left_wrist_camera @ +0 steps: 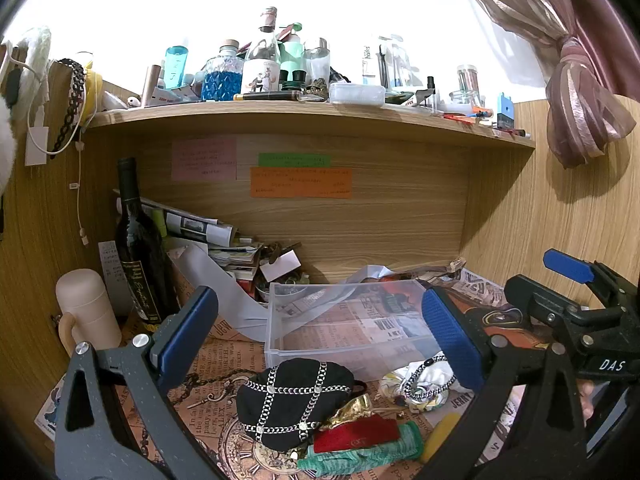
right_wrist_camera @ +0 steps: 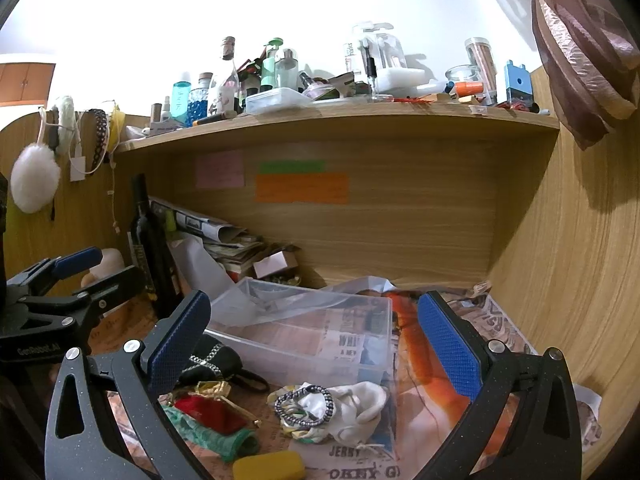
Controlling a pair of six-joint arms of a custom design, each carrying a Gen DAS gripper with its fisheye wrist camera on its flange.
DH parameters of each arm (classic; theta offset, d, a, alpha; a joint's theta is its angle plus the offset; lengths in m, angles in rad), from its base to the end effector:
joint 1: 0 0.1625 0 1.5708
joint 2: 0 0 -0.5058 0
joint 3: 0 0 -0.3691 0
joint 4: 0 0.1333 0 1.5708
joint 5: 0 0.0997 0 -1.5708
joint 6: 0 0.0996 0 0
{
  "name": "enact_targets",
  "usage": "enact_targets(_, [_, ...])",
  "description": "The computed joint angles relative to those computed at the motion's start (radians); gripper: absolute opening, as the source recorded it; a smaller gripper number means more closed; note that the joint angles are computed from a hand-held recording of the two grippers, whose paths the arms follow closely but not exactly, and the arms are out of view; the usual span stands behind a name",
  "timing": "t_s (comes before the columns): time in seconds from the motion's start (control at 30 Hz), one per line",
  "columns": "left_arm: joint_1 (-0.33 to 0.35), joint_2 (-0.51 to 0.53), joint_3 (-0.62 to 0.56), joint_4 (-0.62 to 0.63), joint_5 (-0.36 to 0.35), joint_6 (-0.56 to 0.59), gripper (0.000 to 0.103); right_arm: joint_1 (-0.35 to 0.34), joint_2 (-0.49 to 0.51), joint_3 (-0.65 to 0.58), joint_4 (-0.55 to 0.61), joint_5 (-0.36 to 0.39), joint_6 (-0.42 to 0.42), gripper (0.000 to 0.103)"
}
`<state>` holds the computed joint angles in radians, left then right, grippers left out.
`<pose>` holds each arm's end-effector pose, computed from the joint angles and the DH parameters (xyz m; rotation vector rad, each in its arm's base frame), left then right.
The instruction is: Organize soft objects
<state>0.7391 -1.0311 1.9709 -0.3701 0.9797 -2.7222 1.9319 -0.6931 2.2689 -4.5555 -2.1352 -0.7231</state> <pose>-0.2376 -0.4720 0.1698 1.0826 2.1823 -1.4364 0.2467 -0.4267 0.2014 0.5862 -1.8916 1.5072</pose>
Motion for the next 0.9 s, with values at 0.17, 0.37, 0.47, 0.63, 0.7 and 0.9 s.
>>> enact_targets(0.17, [0.000,0.003,-0.001,0.001,0.001,-0.002,0.103,0.000,0.003,-0.003,-0.002,-0.001,-0.003,0.103])
enact_targets(0.37, [0.000,0.004,-0.002,0.002,0.001,-0.004,0.103,-0.001,0.001,0.000,-0.002,0.004,-0.002,0.103])
enact_targets(0.47, [-0.001,0.005,-0.001,0.001,0.001,-0.003,0.103,0.001,0.003,-0.002,-0.005,0.002,-0.003,0.103])
enact_targets(0.63, [-0.003,0.005,0.000,-0.004,0.001,-0.001,0.103,0.003,0.005,0.001,-0.014,0.006,-0.003,0.103])
enact_targets(0.7, [-0.003,0.006,0.001,-0.005,-0.001,-0.002,0.103,0.004,0.005,0.000,-0.012,0.005,-0.002,0.103])
enact_targets(0.9, [-0.003,0.006,0.001,-0.005,0.000,-0.003,0.103,0.004,0.003,0.001,-0.010,0.005,-0.002,0.103])
